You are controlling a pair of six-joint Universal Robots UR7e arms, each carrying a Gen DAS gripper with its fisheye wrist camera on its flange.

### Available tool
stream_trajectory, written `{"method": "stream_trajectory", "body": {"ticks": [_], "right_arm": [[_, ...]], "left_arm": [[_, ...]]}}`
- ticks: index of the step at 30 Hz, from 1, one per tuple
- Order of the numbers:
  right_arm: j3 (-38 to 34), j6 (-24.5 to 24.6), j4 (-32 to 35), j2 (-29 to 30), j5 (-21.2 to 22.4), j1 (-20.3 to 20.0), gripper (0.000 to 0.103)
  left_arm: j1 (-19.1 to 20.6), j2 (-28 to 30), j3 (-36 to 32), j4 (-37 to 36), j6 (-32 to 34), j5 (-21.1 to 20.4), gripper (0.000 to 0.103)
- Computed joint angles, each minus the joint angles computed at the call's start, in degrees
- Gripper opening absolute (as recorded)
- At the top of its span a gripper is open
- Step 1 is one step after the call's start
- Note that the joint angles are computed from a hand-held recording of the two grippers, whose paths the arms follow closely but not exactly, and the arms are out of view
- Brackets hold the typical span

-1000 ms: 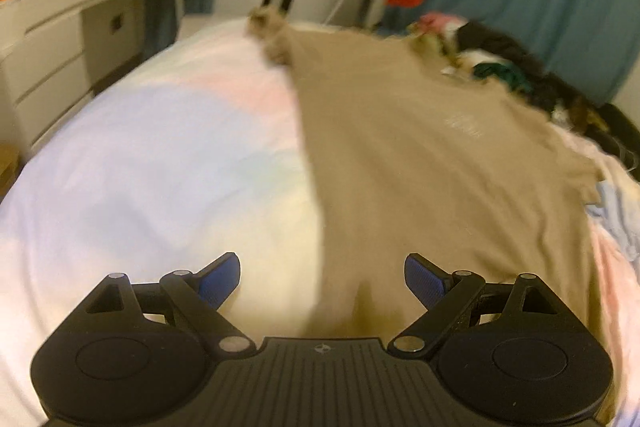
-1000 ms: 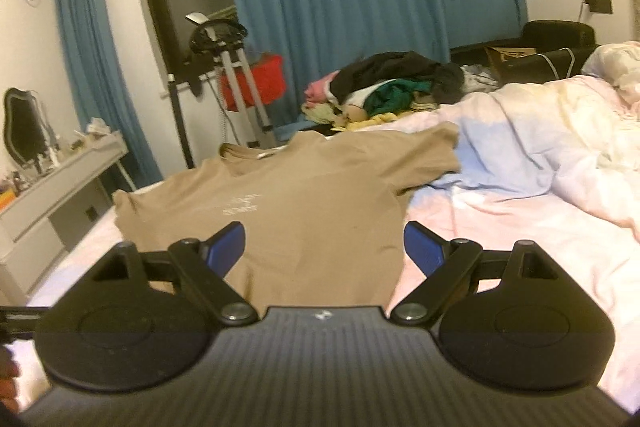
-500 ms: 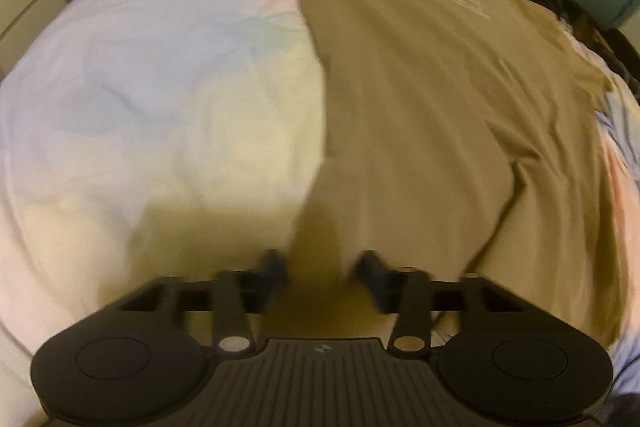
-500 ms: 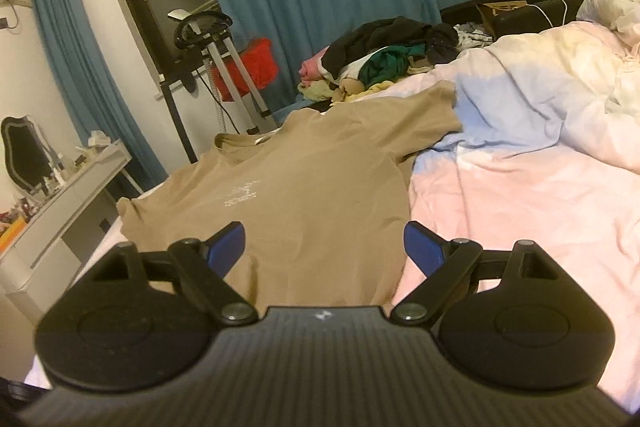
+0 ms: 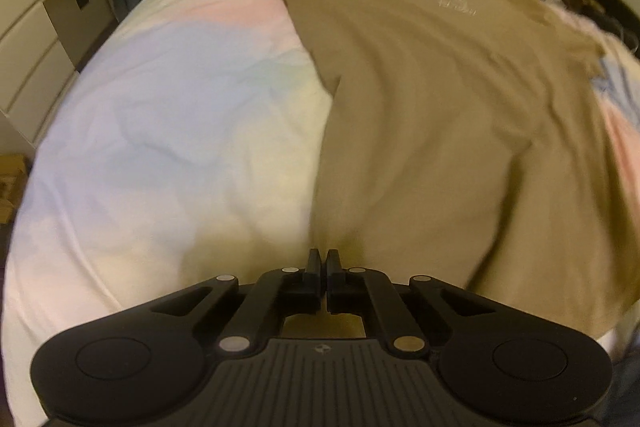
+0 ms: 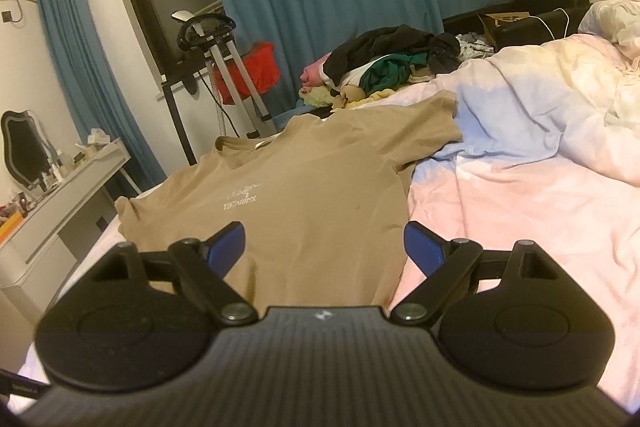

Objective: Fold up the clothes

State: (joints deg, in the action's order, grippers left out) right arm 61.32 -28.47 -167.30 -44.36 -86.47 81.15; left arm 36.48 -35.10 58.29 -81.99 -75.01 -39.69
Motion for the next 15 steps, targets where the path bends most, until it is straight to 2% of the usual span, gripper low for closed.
{"method": "stream_trajectory", "body": {"ticks": [1, 2, 4, 6, 7, 9, 11, 13, 15], "right_arm": [[-0.1, 0.0, 0.1, 0.0, -0.1, 0.0, 0.088], [0.0, -0.1, 0.0, 0.1, -0.1, 0.1, 0.088], [0.1, -0.5, -0.1, 0.0, -0.2, 0.1, 0.088], [0.3, -1.2, -0.5, 0.0, -0.2, 0.2, 0.088], [0.4, -1.4, -0.8, 0.0, -0.2, 0.2, 0.088], [0.6, -1.5, -1.3, 0.0, 0.3, 0.1, 0.088], [0.8, -2.0, -1.8, 0.1, 0.5, 0.2, 0.088], [0.9, -2.4, -2.1, 0.1, 0.9, 0.2, 0.088], [1.1, -2.5, -2.1, 0.1, 1.3, 0.1, 0.088]], "left_arm": [[0.0, 0.2, -0.3, 0.5, -0.5, 0.2, 0.005], [0.0, 0.2, 0.0, 0.2, -0.6, 0.6, 0.012], [-0.8, 1.3, -1.2, 1.8, -1.5, 1.2, 0.028], [-1.8, 2.2, -2.0, 2.3, -1.0, 2.2, 0.052], [-2.3, 2.5, -2.3, 2.3, -0.6, 3.4, 0.056], [-3.6, 3.8, -2.9, 1.3, 0.8, 6.8, 0.073], [-5.0, 4.0, -1.8, -3.2, 4.4, 11.0, 0.086], [-6.1, 4.8, -1.0, -10.1, 9.9, 14.9, 0.087], [-6.8, 6.2, -1.0, -19.1, 17.4, 17.3, 0.093]]}}
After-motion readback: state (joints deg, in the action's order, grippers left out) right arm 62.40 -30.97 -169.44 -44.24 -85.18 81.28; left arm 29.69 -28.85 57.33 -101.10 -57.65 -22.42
